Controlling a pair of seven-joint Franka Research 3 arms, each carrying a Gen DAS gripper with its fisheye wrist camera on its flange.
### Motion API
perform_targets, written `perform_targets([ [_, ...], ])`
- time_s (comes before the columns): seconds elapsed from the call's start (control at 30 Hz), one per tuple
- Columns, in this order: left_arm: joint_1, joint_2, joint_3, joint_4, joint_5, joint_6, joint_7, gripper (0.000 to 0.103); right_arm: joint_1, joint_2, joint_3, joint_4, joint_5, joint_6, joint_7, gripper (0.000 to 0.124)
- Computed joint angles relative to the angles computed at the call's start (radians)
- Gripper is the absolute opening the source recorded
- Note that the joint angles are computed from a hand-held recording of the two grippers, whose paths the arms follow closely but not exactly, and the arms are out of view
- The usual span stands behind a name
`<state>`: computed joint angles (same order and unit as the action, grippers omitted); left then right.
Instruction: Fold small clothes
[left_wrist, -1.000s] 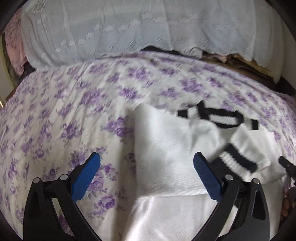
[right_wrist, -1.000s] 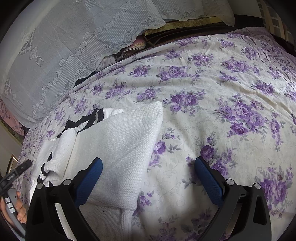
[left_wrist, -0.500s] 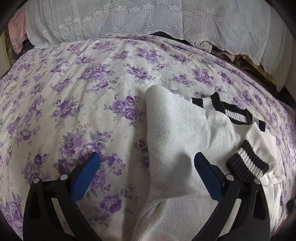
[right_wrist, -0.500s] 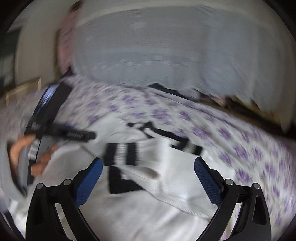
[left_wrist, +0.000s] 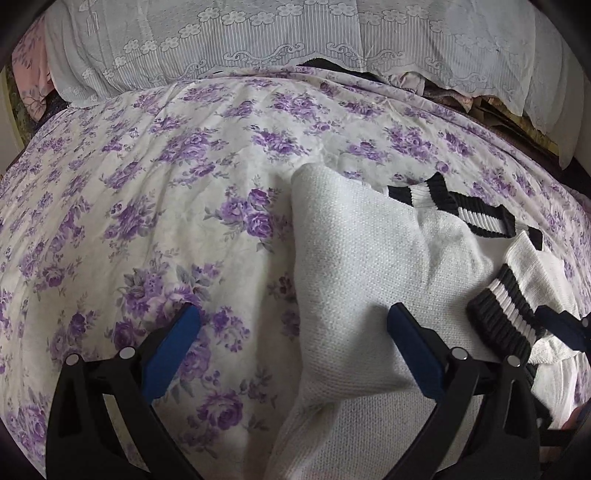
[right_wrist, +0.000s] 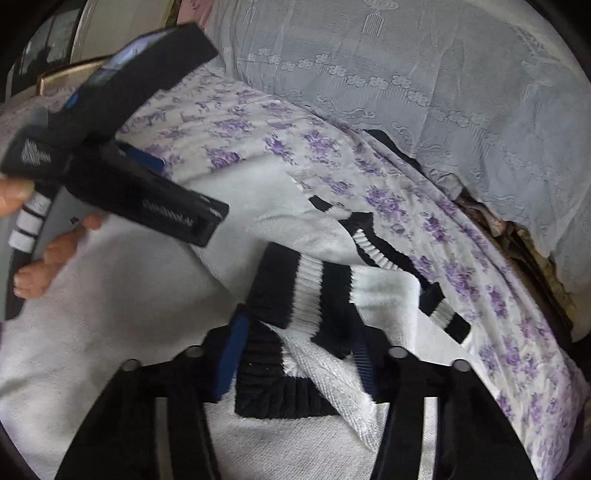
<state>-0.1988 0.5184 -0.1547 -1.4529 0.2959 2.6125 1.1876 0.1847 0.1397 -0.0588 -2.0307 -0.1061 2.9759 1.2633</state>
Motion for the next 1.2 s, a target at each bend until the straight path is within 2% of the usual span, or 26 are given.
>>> perform_targets([
  [0.07, -0.001, 0.001, 0.001, 0.0, 0.002, 0.0, 0.0, 0.099, -0.081, -0.012, 0.092, 0.014, 0.267, -0.044, -0.187, 0.024],
  [0.13, -0.001, 0.001, 0.001, 0.0, 0.001, 0.001, -0.001, 0.099, -0.122, -0.031, 0.118, 0.014, 0.487, -0.058, -0.291, 0.02],
  [0.23, -0.004, 0.001, 0.003, 0.002, 0.004, 0.0, -0.003, 0.099, -0.134, -0.065, 0.07, -0.031, 0.607, 0.014, -0.226, 0.01],
  [0.3, -0.006, 0.0, 0.006, -0.001, 0.009, 0.002, -0.007, 0.099, -0.16, -0.092, 0.047, -0.061, 0.741, 0.038, -0.184, 0.01],
  [0.37, -0.008, -0.001, 0.009, -0.003, 0.014, 0.004, -0.012, 0.099, -0.192, -0.111, 0.006, -0.095, 0.829, 0.033, -0.07, 0.01],
  [0.4, -0.008, -0.001, 0.009, -0.003, 0.016, 0.005, -0.013, 0.099, -0.209, -0.116, -0.01, -0.101, 0.902, -0.007, -0.077, 0.011],
  [0.43, -0.007, -0.002, 0.006, -0.004, 0.015, 0.007, -0.01, 0.099, -0.23, -0.123, -0.016, -0.099, 1.032, -0.085, -0.154, 0.011],
  [0.47, -0.011, -0.006, 0.012, -0.01, 0.024, 0.01, -0.018, 0.099, -0.238, -0.13, -0.022, -0.108, 1.113, -0.122, -0.205, 0.011],
  [0.53, -0.026, -0.016, 0.028, -0.022, 0.054, 0.018, -0.039, 0.099, -0.235, -0.149, -0.026, -0.136, 1.162, -0.126, -0.233, 0.016],
  [0.6, -0.028, -0.027, 0.029, -0.036, 0.07, 0.027, -0.045, 0.099, -0.231, -0.149, -0.032, -0.123, 1.251, -0.153, -0.287, 0.055],
  [0.63, -0.026, -0.034, 0.026, -0.045, 0.074, 0.033, -0.042, 0.099, -0.228, -0.148, -0.031, -0.114, 1.296, -0.151, -0.32, 0.055],
  [0.73, -0.026, -0.053, 0.026, -0.07, 0.093, 0.066, -0.046, 0.099, -0.22, -0.128, -0.026, -0.086, 1.263, -0.108, -0.294, 0.054],
  [0.77, -0.025, -0.059, 0.026, -0.076, 0.097, 0.08, -0.047, 0.099, -0.218, -0.115, -0.024, -0.075, 1.232, -0.096, -0.265, 0.047],
  [0.8, -0.024, -0.062, 0.025, -0.079, 0.099, 0.092, -0.047, 0.099, -0.219, -0.104, -0.025, -0.067, 1.161, -0.089, -0.201, 0.03],
  [0.87, -0.047, -0.052, 0.047, -0.055, 0.135, 0.06, -0.068, 0.099, -0.217, -0.072, -0.042, -0.061, 0.893, -0.085, 0.021, 0.019],
  [0.9, -0.072, -0.032, 0.068, -0.02, 0.171, 0.005, -0.086, 0.099, -0.219, -0.056, -0.042, -0.054, 0.838, -0.084, 0.058, 0.018],
  [0.93, -0.076, -0.007, 0.065, 0.015, 0.178, -0.048, -0.072, 0.099, -0.226, -0.044, -0.029, -0.055, 0.852, -0.059, 0.027, 0.018],
  [0.97, -0.05, 0.004, 0.038, 0.021, 0.139, -0.047, -0.044, 0.099, -0.243, -0.047, -0.007, -0.064, 0.855, -0.036, 0.014, 0.018],
  [1.0, -0.028, 0.002, 0.019, 0.02, 0.099, -0.043, -0.033, 0.099, -0.23, -0.054, -0.019, -0.076, 0.787, -0.023, 0.066, 0.019],
  [1.03, -0.011, 0.001, 0.002, 0.029, 0.065, -0.058, -0.013, 0.099, -0.185, -0.067, -0.066, -0.098, 0.675, 0.01, 0.161, 0.021],
  [1.07, 0.0, -0.004, -0.006, 0.031, 0.037, -0.063, -0.008, 0.099, -0.17, -0.08, -0.078, -0.115, 0.633, 0.046, 0.2, 0.024],
  [1.1, 0.005, -0.017, -0.005, 0.019, 0.023, -0.043, -0.018, 0.099, -0.186, -0.095, -0.055, -0.127, 0.661, 0.082, 0.178, 0.024],
  [1.13, 0.024, -0.027, -0.021, 0.01, -0.011, -0.014, -0.006, 0.098, -0.226, -0.104, 0.003, -0.114, 0.759, 0.095, 0.087, 0.024],
  [1.17, 0.042, -0.032, -0.043, 0.003, -0.05, 0.008, 0.02, 0.098, -0.237, -0.101, 0.031, -0.085, 0.888, 0.079, -0.043, 0.024],
  [1.2, 0.071, -0.024, -0.084, 0.021, -0.114, 0.013, 0.075, 0.098, -0.223, -0.093, 0.024, -0.051, 0.946, 0.042, -0.117, 0.025],
])
